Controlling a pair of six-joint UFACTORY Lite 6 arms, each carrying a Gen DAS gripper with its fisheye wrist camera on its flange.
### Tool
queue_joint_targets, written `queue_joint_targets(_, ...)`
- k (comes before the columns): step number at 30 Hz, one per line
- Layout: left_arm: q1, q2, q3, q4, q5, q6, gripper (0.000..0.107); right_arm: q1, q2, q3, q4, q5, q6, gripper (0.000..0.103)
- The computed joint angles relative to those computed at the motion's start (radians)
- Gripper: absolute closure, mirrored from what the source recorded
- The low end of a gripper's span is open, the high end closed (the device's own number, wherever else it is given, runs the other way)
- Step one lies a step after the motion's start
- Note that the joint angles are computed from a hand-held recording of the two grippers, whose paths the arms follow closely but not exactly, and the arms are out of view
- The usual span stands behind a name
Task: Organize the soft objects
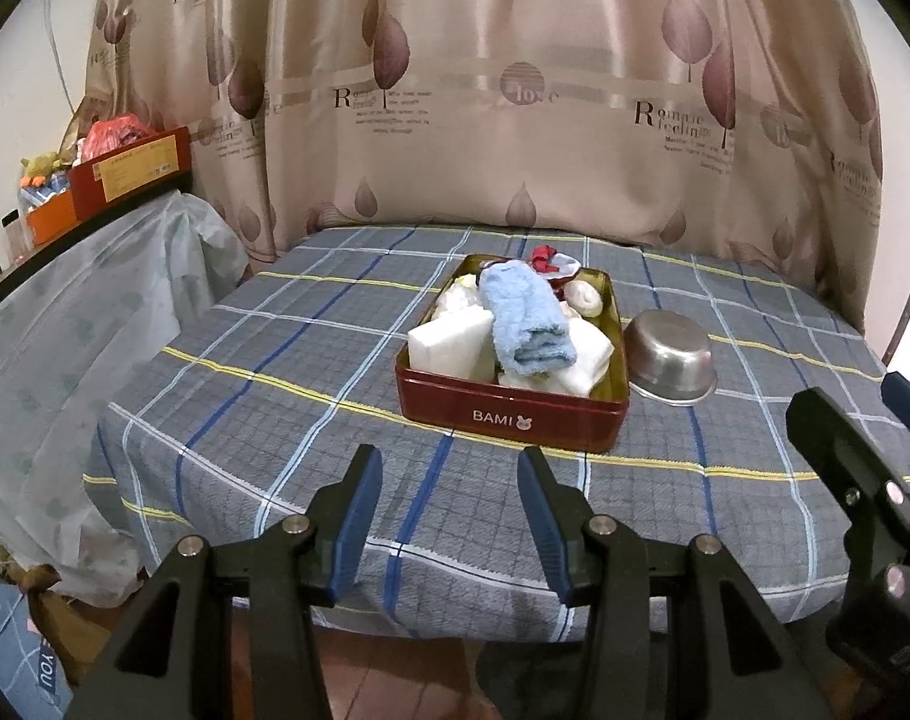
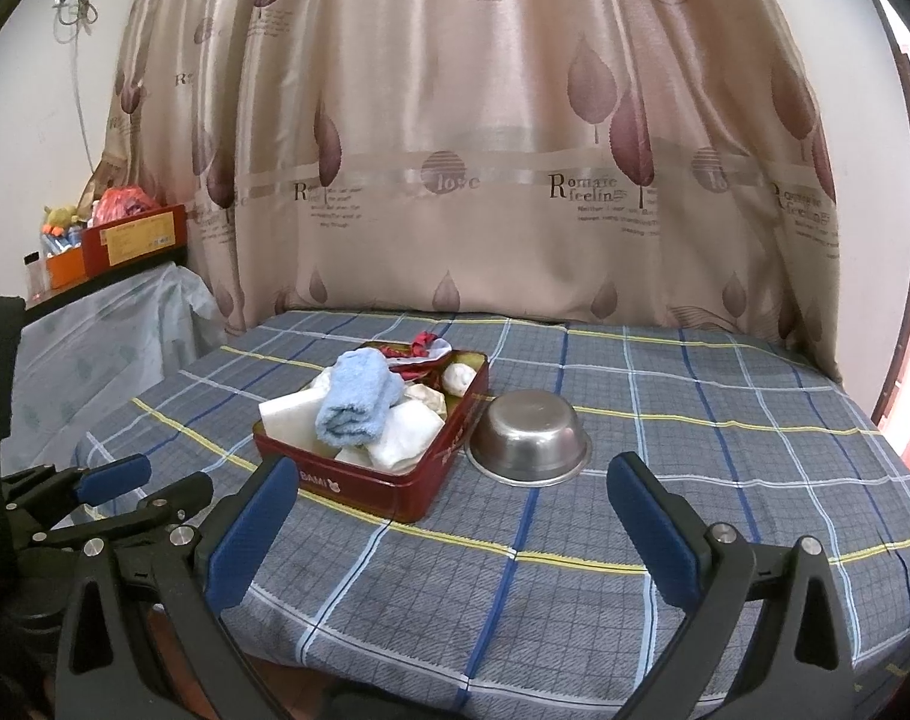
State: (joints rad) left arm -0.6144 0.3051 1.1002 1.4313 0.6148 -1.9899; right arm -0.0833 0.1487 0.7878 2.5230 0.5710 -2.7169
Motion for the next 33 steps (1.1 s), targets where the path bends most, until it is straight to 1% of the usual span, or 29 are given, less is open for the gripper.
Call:
queue_joint_targets(3,-0.012,-0.006,-0.004,0.017,0.015,-0.016,0.059,-0.003,0.000,0.006,-0.020,-0.005,0.018,0.001)
queue_joint_targets(10,-0.035,0.002,0.020,-0.016,0.032,0.052,0.059,0.001,0.001,0.014,-0.008,-0.011,0.013,0.001)
queue_joint_targets(17,-0.036,-0.018,0.008,-0.007,0.032,0.028,0.059,-0.012,-0.001,0.026,-0.053,-0.020,0.054,0.001)
queue_joint_targets(26,-0.035,0.006,0.051,-0.093,0.048,0.128,0.059,-0.009,-0.001,0.026,-0.045,-0.021,0.048,0.001)
queue_joint_targets(33,-0.032,0.005,0.050,-0.105,0.049,0.129,0.059,-0.009,-0.002,0.024,-0.042,-0.021,0.046,0.001)
